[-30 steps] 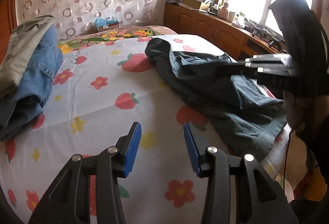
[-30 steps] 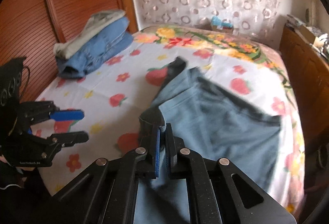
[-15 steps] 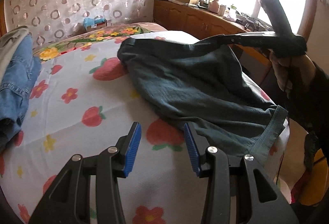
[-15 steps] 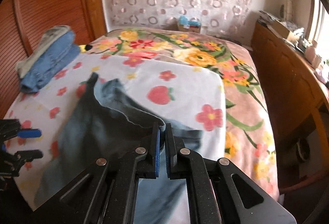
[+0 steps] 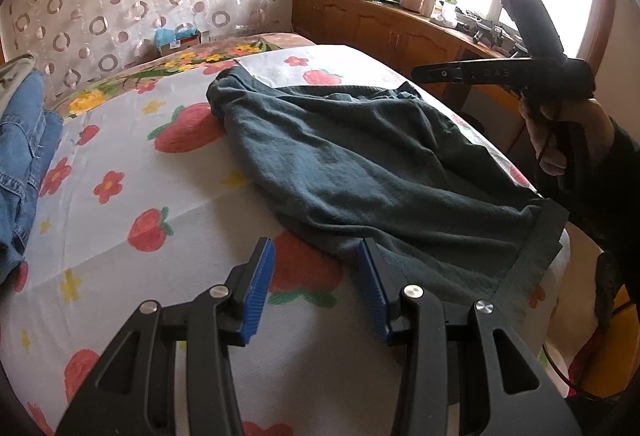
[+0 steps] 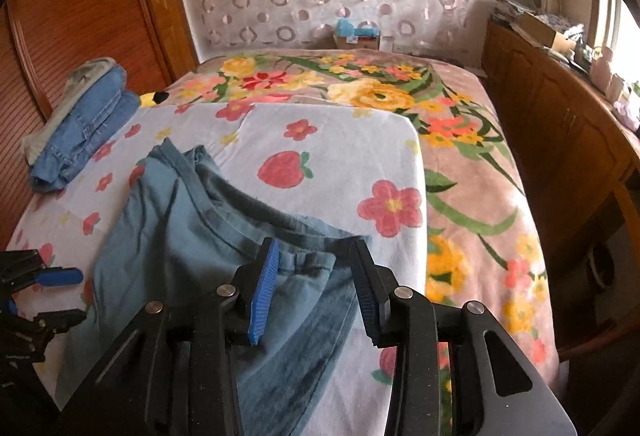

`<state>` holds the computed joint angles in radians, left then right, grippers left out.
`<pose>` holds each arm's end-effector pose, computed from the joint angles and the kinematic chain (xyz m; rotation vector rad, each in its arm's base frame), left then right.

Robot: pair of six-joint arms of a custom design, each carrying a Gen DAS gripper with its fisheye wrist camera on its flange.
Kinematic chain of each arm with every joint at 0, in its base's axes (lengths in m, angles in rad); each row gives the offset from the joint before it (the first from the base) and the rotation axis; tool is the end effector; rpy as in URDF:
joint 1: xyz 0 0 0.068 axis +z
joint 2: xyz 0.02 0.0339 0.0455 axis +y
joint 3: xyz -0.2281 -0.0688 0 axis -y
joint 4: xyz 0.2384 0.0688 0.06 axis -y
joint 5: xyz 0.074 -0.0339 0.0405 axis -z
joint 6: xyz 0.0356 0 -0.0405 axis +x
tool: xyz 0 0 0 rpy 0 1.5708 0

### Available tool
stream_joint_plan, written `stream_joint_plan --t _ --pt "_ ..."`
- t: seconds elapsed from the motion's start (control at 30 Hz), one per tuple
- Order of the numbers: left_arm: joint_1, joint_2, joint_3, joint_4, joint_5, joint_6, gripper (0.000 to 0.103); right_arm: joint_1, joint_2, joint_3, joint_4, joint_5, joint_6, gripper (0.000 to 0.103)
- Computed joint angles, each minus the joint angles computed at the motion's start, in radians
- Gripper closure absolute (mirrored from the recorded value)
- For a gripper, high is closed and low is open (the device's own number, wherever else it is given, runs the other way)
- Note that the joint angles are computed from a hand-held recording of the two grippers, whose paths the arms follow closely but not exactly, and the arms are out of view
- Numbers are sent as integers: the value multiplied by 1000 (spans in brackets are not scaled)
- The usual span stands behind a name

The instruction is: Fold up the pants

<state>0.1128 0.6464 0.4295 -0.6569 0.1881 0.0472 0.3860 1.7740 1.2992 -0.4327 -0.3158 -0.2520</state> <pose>0.1534 0.0107 0.1746 0.0035 2.4300 -0.1578 0.3404 0.1503 0.1963 -0.9015 2.2985 0.4485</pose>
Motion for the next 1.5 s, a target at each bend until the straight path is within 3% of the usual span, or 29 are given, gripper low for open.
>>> stream_joint_plan --t 0.43,0.47,0.5,0.6,0.77,1.0,1.03,1.1,1.33,1.37,1.4,1.43,1.5 --pt "-7 42 -26 63 -8 -28 60 45 101 57 -64 48 -34 66" --pt "-8 41 -26 62 -9 -29 59 47 101 56 -63 50 -39 69" --pt "-6 41 -25 61 -6 -28 58 48 103 57 -62 49 -44 83" --pt "-19 38 -29 66 -14 -37 55 47 86 44 -44 44 -55 99" --pt "-35 31 -30 60 -21 -43 52 16 36 15 43 79 -18 103" --pt "-36 31 -30 61 -22 -44 52 -3 84 75 -29 23 -21 101" --pt "-36 31 -30 61 -22 -44 52 3 87 74 -29 24 -24 98" --pt "-36 31 -30 61 -22 -44 52 10 98 75 -30 22 -26 75" --pt "-36 32 -30 62 -22 -45 52 28 146 106 -63 29 -33 73" --pt "-36 31 -30 62 -23 -44 52 30 145 104 -65 31 -40 74" --pt "-35 31 -30 62 -22 -44 52 32 141 99 -63 27 -47 89" --pt "-35 31 -30 62 -22 -44 52 32 137 94 -63 17 -57 97" --pt "-34 29 -31 61 -19 -44 52 32 109 64 -28 16 -66 102"
